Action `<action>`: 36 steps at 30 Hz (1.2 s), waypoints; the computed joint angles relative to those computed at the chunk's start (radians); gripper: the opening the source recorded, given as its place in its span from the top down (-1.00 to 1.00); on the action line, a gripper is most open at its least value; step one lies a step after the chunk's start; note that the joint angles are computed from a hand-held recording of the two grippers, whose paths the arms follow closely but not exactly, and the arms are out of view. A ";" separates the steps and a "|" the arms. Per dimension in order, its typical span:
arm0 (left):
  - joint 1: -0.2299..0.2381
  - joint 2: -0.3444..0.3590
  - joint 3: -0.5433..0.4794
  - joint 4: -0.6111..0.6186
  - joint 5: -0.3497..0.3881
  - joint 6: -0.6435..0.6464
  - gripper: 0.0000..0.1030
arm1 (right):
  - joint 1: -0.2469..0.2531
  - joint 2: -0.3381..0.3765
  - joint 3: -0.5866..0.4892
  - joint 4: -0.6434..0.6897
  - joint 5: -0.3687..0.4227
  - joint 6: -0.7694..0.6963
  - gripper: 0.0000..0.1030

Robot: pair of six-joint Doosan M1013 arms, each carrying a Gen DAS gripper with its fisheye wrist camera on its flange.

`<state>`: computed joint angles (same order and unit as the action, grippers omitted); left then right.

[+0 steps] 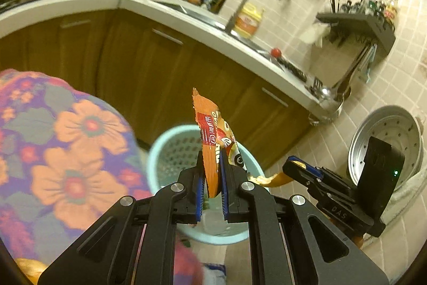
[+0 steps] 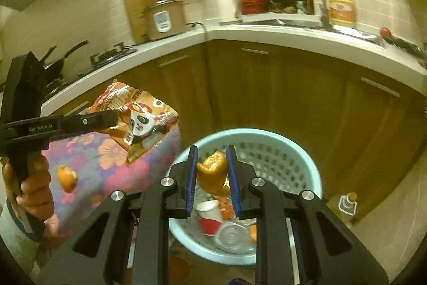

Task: Collect trash
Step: 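Carry the wrapper and peel over the blue basket and open both tools, then move both open tools back over the table toward the bok choy and last peel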

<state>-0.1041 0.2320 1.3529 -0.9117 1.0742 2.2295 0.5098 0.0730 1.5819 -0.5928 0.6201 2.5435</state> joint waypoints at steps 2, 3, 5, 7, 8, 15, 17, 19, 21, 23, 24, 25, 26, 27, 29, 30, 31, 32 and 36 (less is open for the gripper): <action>-0.023 0.008 -0.001 0.027 -0.003 -0.018 0.84 | -0.014 -0.003 0.015 0.008 0.002 0.012 0.64; -0.035 0.012 -0.003 0.044 -0.005 -0.028 0.84 | -0.019 -0.002 0.017 0.017 0.003 0.012 0.64; -0.056 0.022 -0.007 0.081 -0.013 -0.052 0.83 | -0.033 0.000 0.025 0.041 0.003 0.006 0.64; -0.067 0.030 -0.011 0.100 -0.017 -0.066 0.83 | -0.044 0.002 0.029 0.064 -0.001 -0.007 0.64; -0.073 0.034 -0.013 0.110 -0.020 -0.074 0.83 | -0.050 0.005 0.030 0.078 -0.003 -0.012 0.64; -0.108 0.063 -0.030 0.255 -0.035 -0.169 0.82 | -0.086 0.044 0.018 0.212 -0.009 -0.064 0.64; -0.113 0.070 -0.034 0.285 -0.030 -0.187 0.79 | -0.087 0.064 0.006 0.214 0.007 -0.053 0.63; -0.112 0.076 -0.037 0.291 -0.027 -0.197 0.79 | -0.087 0.074 0.002 0.216 0.005 -0.049 0.61; -0.112 0.075 -0.037 0.295 -0.036 -0.198 0.65 | -0.086 0.082 -0.004 0.208 0.008 -0.028 0.60; -0.114 0.065 -0.027 0.305 -0.064 -0.190 0.33 | -0.088 0.085 -0.006 0.219 0.006 -0.032 0.58; -0.116 0.059 -0.021 0.315 -0.083 -0.188 0.21 | -0.088 0.085 -0.006 0.217 0.007 -0.026 0.57; -0.115 0.055 -0.018 0.314 -0.088 -0.183 0.18 | -0.089 0.084 -0.006 0.217 0.007 -0.023 0.53; -0.114 0.054 -0.019 0.309 -0.087 -0.180 0.17 | -0.090 0.083 -0.005 0.222 0.006 -0.024 0.48; -0.111 0.052 -0.018 0.302 -0.085 -0.176 0.17 | -0.089 0.080 -0.002 0.220 0.003 -0.018 0.45; -0.108 0.047 -0.017 0.298 -0.086 -0.178 0.17 | -0.085 0.076 -0.002 0.196 0.008 0.000 0.36; -0.105 0.045 -0.018 0.293 -0.085 -0.177 0.17 | -0.082 0.073 -0.002 0.185 0.011 0.008 0.34; -0.105 0.043 -0.019 0.289 -0.085 -0.179 0.17 | -0.082 0.070 -0.002 0.185 0.008 0.008 0.33; -0.101 0.039 -0.018 0.280 -0.087 -0.177 0.17 | -0.081 0.068 -0.002 0.183 0.007 0.010 0.33; -0.086 0.021 -0.012 0.240 -0.096 -0.155 0.17 | -0.067 0.059 -0.009 0.152 0.012 0.031 0.33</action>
<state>-0.1896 0.2528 1.3410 -0.6714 0.9783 2.0749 0.4425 0.1321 1.5734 -0.4412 0.6323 2.5746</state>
